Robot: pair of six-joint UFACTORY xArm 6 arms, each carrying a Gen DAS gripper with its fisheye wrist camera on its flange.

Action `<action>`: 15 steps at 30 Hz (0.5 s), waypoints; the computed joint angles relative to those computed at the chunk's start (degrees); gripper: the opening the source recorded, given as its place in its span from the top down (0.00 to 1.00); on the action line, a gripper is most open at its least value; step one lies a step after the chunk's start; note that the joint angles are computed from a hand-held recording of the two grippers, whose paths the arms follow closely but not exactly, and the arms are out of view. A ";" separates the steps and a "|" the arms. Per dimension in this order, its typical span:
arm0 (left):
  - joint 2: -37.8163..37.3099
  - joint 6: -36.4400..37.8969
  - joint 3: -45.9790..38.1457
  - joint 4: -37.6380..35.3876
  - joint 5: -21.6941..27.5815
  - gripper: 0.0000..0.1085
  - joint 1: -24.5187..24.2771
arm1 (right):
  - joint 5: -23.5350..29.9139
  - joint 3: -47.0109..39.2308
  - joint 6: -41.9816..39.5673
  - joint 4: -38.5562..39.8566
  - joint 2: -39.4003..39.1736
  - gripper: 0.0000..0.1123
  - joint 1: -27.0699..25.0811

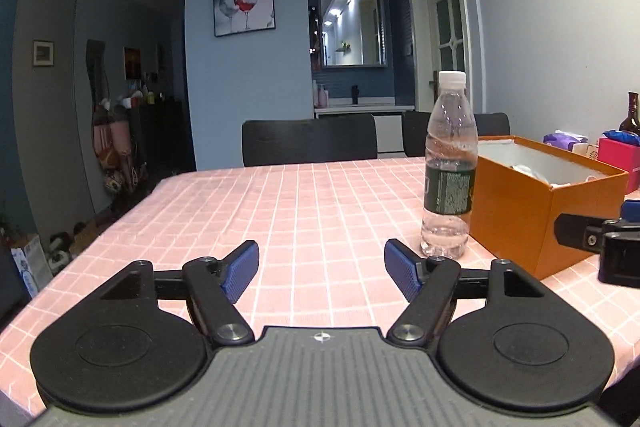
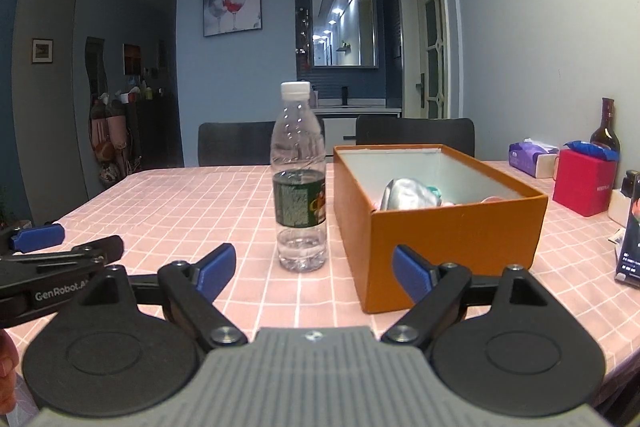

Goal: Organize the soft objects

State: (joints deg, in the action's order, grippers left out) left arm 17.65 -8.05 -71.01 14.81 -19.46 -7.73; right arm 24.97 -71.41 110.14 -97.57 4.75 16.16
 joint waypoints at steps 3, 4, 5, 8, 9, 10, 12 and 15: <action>-0.71 -1.55 1.54 1.89 0.18 0.21 0.65 | -0.56 -0.40 -2.13 1.94 0.80 0.25 0.05; -0.88 -3.21 1.51 3.53 1.20 0.21 0.91 | -1.29 -0.74 -3.90 3.77 1.23 0.25 -0.24; -0.92 -6.20 1.32 6.61 2.19 0.21 1.46 | -1.88 -1.01 -5.77 5.89 1.62 0.25 -0.50; -1.44 -10.32 1.44 11.24 3.68 0.21 2.22 | -2.64 -1.38 -8.58 10.02 2.42 0.25 -0.93; -1.55 -7.73 2.00 8.83 3.48 0.21 1.89 | -2.44 -1.54 -9.31 11.07 2.60 0.25 -0.91; -1.62 -5.40 2.18 6.53 3.49 0.21 1.50 | -2.20 -1.51 -9.38 11.33 2.68 0.25 -0.78; -1.59 -3.30 2.12 4.49 3.82 0.21 1.13 | -1.49 -1.71 -10.60 12.69 2.87 0.25 -0.58; -1.50 -2.69 1.68 4.20 4.25 0.21 0.81 | -0.76 -1.73 -10.99 13.47 2.94 0.25 -0.49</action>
